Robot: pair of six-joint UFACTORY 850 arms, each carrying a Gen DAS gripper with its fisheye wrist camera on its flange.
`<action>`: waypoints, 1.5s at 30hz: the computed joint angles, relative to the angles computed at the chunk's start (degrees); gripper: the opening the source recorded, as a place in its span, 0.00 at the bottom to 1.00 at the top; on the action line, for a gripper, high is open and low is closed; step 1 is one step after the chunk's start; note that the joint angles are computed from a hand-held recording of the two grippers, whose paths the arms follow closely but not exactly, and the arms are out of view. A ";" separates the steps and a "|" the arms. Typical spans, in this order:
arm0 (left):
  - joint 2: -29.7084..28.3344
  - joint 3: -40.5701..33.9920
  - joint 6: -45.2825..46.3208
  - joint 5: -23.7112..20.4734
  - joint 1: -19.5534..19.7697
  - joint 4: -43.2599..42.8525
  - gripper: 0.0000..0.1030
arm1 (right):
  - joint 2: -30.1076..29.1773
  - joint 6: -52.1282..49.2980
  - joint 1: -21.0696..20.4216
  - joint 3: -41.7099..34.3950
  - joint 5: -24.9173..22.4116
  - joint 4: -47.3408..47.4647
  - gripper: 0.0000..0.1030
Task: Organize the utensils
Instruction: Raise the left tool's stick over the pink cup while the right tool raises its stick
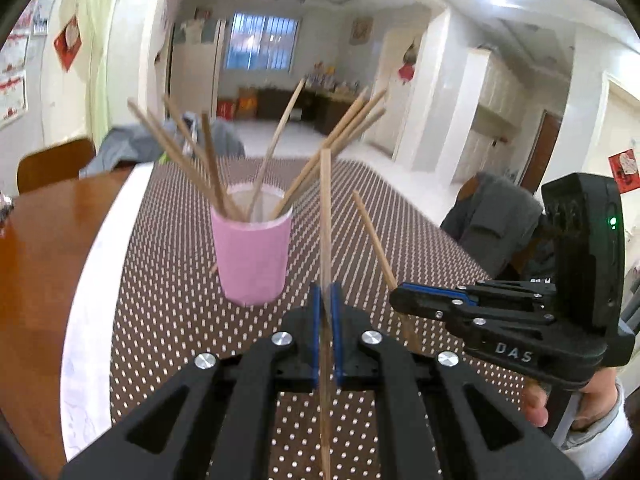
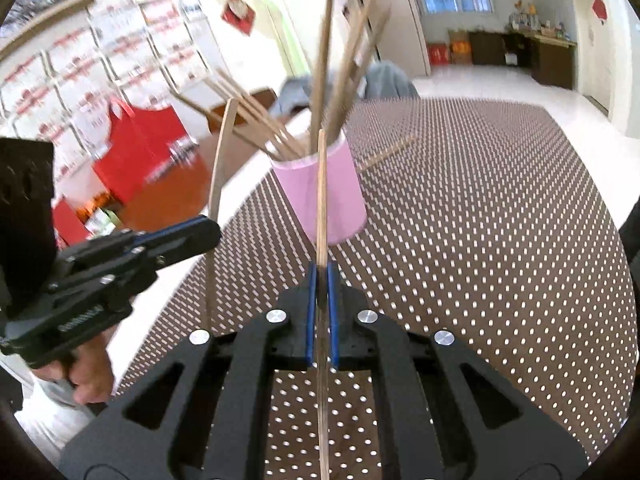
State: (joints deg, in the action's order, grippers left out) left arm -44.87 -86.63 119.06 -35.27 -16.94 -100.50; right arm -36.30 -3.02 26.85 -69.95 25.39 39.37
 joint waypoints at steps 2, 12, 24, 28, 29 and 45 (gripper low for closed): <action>0.75 1.11 3.18 -1.47 0.10 -2.76 0.06 | 1.24 2.21 0.21 1.43 2.01 -2.45 0.06; 3.63 5.19 15.01 -5.88 0.19 -13.27 0.06 | 2.95 3.19 1.51 1.98 7.74 -4.47 0.06; 6.12 4.55 18.53 -8.80 1.06 -22.92 0.06 | 3.60 -10.54 4.40 -1.64 18.40 4.18 0.06; 6.36 3.45 18.48 -8.71 0.94 -24.90 0.06 | 2.36 -13.53 4.44 -4.57 20.00 5.34 0.06; 6.48 3.25 18.85 -8.89 0.90 -25.61 0.06 | 2.05 -14.81 4.57 -5.18 20.66 6.15 0.06; 3.33 -2.20 23.77 -10.56 0.13 -35.60 0.06 | -3.99 -17.42 3.80 -14.14 29.58 8.21 0.06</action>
State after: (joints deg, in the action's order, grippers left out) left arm -41.54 -88.83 142.83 -45.83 -16.80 -136.10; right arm -40.29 -20.45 30.65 -84.10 54.97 47.58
